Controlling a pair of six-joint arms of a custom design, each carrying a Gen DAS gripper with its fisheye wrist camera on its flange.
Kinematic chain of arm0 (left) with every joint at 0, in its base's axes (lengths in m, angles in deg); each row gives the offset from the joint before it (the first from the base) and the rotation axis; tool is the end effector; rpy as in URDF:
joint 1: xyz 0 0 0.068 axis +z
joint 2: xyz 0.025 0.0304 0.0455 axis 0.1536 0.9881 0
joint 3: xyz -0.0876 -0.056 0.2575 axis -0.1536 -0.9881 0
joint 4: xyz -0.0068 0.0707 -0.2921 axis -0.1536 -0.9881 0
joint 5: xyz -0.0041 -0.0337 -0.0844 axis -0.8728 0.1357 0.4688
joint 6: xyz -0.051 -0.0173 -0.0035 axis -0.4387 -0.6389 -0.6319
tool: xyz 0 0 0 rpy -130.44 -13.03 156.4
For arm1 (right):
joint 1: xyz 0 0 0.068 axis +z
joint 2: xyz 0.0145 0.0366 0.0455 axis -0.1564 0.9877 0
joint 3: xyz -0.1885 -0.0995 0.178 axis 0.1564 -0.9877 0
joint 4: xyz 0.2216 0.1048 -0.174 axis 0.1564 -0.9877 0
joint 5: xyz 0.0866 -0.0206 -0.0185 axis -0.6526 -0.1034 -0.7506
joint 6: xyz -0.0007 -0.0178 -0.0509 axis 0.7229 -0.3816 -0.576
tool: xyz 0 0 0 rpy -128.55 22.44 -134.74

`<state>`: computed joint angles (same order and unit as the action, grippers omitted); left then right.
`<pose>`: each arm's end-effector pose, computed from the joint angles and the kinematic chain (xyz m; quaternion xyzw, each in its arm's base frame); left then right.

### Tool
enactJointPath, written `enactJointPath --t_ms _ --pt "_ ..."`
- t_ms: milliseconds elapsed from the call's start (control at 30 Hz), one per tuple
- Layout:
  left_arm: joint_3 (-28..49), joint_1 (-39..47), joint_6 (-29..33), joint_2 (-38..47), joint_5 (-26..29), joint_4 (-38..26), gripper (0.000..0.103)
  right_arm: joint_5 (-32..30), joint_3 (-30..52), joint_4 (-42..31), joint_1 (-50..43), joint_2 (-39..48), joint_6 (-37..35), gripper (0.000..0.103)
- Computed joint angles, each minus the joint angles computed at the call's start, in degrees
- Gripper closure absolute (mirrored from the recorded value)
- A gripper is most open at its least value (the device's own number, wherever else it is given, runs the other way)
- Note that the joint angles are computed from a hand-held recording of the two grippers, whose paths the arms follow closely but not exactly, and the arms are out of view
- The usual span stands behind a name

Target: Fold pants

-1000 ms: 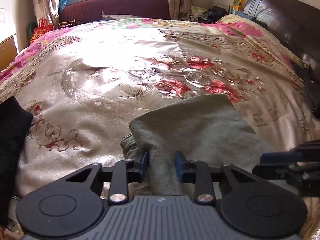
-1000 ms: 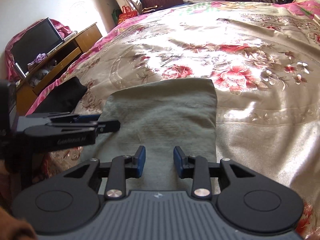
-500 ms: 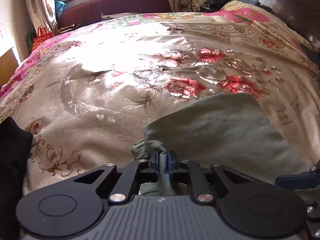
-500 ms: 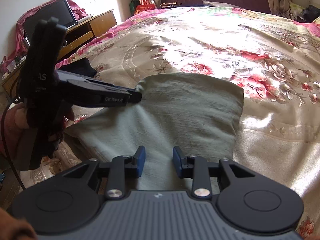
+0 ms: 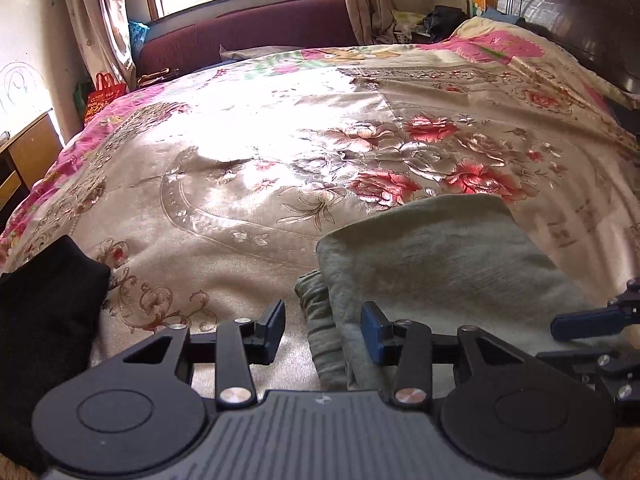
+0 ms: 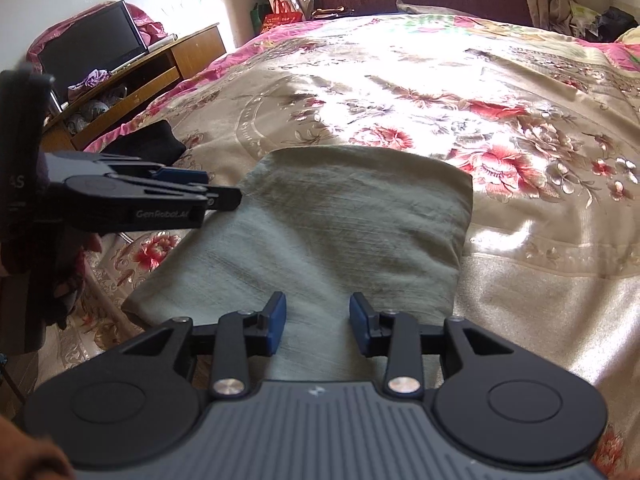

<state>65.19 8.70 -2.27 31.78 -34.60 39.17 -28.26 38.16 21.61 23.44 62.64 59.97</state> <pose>0.3122 -0.0068 0.0423 0.1773 0.9051 -0.0186 0.3859 0.2586 0.1636 0.0422 -0.0871 0.9171 0.1675 0.3511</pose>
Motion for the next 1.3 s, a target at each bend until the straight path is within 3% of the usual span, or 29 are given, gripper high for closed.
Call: enactJointPath --t_ms 67,233,433,567,900,967,1167,1300 --pt "-1.80 0.44 0.34 -0.83 0.53 0.15 0.038 0.43 -1.64 0.47 -1.00 -1.45 0.45 0.067" --pt "-7.08 1.89 -1.41 -5.26 3.32 -0.57 0.038 1.23 -5.59 -0.57 -4.17 -5.67 1.67 0.066" --pt "-15.48 -0.89 -5.38 -14.72 2.07 0.55 0.038 3.74 -7.37 0.86 -1.27 -5.05 4.94 0.061" --pt "-19.18 -3.71 -5.17 -16.26 1.56 0.97 0.037 5.11 -9.80 1.60 0.82 -7.23 6.15 0.059" --pt "-22.61 -3.71 -8.20 -23.01 0.31 -1.41 0.037 7.65 -14.43 -0.48 5.06 -14.09 9.43 0.059" --pt "-23.27 -4.45 -8.70 -23.38 -0.08 -0.90 0.032 10.00 -13.61 -1.47 6.76 -13.52 8.78 0.057" --pt "-23.34 -5.07 -8.57 -22.83 -0.46 -0.84 0.031 9.53 -14.62 -1.38 6.22 -15.15 9.33 0.058" --pt "-20.28 -4.72 -7.84 -16.07 -0.48 0.95 0.029 7.98 -11.00 -0.27 4.51 -8.60 7.44 0.054"
